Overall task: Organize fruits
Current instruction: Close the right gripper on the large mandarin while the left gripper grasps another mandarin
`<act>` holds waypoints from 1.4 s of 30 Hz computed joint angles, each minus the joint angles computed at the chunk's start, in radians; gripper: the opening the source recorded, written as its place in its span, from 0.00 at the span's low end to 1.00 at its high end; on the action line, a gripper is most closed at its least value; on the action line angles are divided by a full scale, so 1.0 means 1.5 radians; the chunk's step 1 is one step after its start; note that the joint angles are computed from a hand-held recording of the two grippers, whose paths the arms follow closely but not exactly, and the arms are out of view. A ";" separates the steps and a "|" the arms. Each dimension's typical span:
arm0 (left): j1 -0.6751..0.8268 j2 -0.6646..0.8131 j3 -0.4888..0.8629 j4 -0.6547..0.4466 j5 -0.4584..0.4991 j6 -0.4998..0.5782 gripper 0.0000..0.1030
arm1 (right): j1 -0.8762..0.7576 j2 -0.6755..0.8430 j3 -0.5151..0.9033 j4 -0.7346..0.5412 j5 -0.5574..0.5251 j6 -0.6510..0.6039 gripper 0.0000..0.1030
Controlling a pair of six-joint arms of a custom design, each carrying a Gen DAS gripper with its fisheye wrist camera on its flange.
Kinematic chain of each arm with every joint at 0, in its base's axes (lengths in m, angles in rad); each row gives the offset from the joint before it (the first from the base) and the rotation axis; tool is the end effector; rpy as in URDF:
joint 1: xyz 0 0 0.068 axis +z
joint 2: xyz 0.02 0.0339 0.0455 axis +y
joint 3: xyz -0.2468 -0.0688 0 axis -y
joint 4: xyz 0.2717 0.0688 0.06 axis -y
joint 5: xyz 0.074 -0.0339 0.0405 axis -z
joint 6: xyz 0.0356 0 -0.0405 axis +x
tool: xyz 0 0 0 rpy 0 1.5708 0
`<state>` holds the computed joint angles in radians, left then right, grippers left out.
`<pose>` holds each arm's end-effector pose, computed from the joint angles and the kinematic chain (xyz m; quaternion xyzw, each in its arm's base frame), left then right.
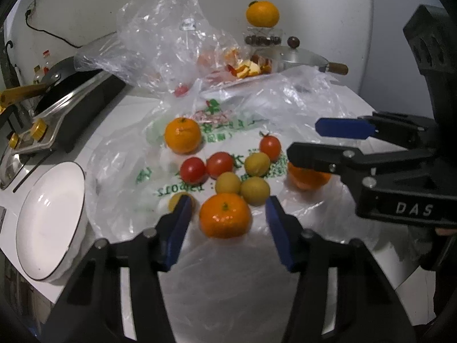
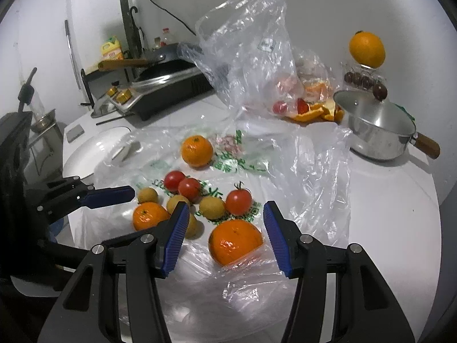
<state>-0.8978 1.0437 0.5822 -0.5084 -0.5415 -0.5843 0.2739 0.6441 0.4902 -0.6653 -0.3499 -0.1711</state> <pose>0.1546 -0.1645 0.1733 0.0655 0.9215 -0.0040 0.3828 0.1639 0.0587 0.2008 -0.2644 0.8793 0.1803 0.3526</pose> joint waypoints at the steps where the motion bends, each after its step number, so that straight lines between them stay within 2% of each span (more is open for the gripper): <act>1: 0.002 0.003 -0.001 0.003 0.004 0.002 0.52 | -0.004 0.003 -0.002 0.001 -0.002 -0.003 0.56; 7: 0.024 0.008 -0.010 0.020 0.025 0.015 0.49 | -0.023 0.019 -0.006 -0.006 -0.008 -0.019 0.56; 11: 0.034 0.011 -0.014 0.029 0.040 0.025 0.44 | -0.021 0.027 -0.008 -0.012 -0.001 -0.026 0.56; 18: 0.055 0.022 -0.020 0.041 0.069 0.054 0.43 | 0.004 0.035 -0.007 -0.013 0.030 -0.032 0.56; 26: 0.052 0.007 -0.028 0.043 0.073 0.047 0.41 | 0.022 0.021 -0.014 -0.012 0.056 -0.034 0.47; 33: 0.025 -0.046 -0.038 0.031 0.026 0.039 0.41 | 0.021 -0.034 -0.013 -0.032 0.049 -0.029 0.46; 34: 0.021 -0.052 -0.038 0.029 0.020 0.039 0.41 | 0.022 -0.042 -0.011 -0.036 0.044 -0.028 0.44; 35: 0.017 -0.061 -0.039 0.027 0.016 0.039 0.41 | 0.025 -0.049 -0.009 -0.040 0.043 -0.029 0.34; 36: 0.011 -0.071 -0.040 0.022 0.010 0.040 0.41 | 0.029 -0.056 -0.006 -0.044 0.040 -0.031 0.28; 39: 0.001 -0.092 -0.041 0.011 -0.002 0.036 0.41 | 0.045 -0.064 0.004 -0.057 0.039 -0.027 0.26; 42: -0.005 -0.109 -0.039 -0.008 -0.011 0.031 0.41 | 0.087 -0.055 0.006 -0.062 0.077 -0.023 0.26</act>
